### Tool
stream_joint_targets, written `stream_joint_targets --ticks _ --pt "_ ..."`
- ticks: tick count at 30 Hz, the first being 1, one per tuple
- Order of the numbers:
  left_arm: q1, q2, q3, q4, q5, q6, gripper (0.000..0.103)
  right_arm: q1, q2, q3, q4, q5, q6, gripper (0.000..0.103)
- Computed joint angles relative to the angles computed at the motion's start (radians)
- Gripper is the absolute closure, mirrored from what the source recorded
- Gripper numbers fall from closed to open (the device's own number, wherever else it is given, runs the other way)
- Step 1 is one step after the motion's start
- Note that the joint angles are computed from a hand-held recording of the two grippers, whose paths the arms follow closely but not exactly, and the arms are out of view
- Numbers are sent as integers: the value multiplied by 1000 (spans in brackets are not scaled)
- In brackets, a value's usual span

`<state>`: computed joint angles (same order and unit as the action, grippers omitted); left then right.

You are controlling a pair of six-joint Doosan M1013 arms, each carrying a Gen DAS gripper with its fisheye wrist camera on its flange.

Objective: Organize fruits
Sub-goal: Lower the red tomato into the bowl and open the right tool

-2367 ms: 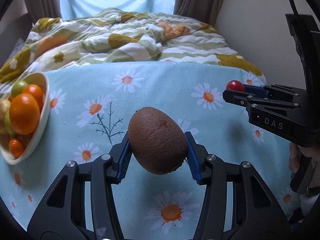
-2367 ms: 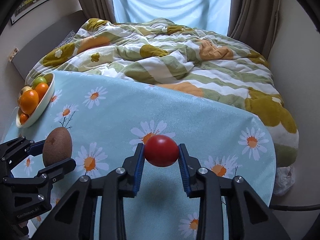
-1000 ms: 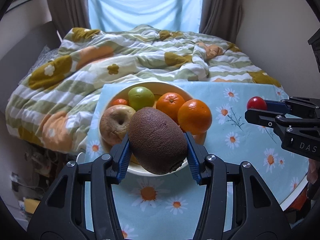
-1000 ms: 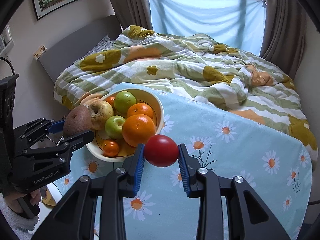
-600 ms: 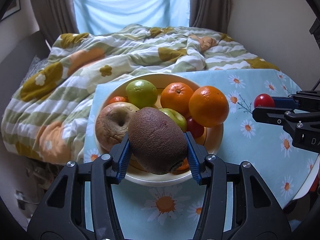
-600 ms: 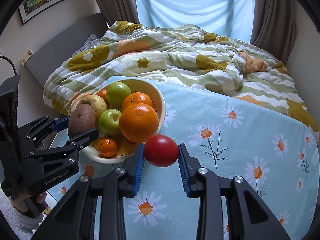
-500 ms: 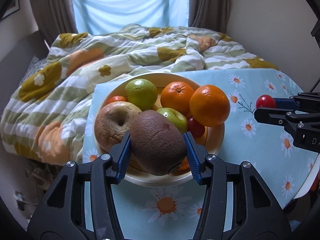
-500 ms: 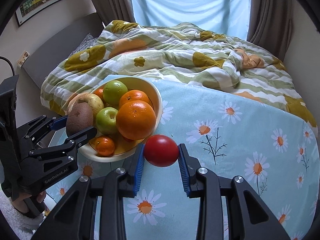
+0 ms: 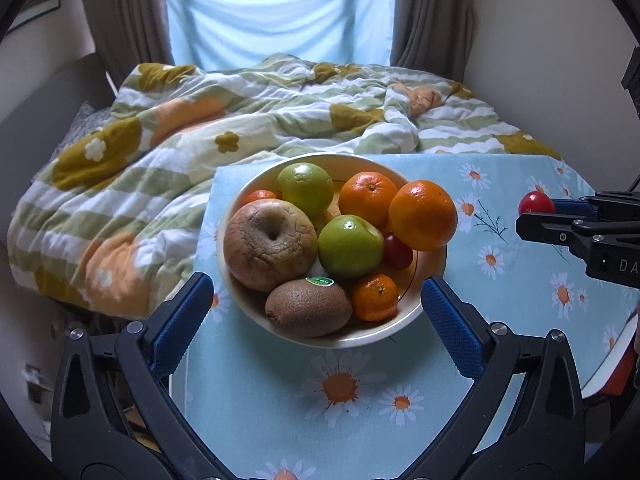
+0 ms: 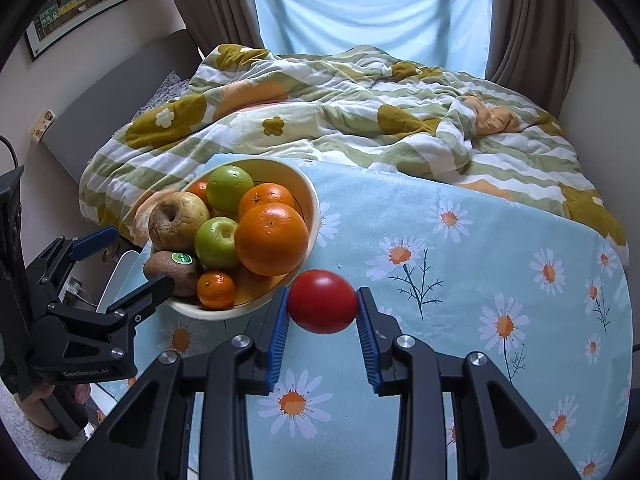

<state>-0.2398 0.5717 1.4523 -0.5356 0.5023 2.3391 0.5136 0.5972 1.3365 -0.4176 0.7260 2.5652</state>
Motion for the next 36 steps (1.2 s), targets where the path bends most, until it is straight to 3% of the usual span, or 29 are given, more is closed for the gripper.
stream_joint_targets --ticks 10,18,30,34,36 --pt "10 -55 51 130 -19 -146 0 0 10 -36 98 -30 -143 72" --pt "30 -74 77 180 -22 -220 0 5 65 -100 180 -24 -232 72" --pt "56 -45 81 105 10 -162 0 31 137 -165 79 25 -116 72" --pt "58 -32 71 96 29 -143 0 27 136 -158 82 -2 -79 72" --pt "57 -30 70 87 34 -129 0 27 134 -151 82 -14 -66 64"
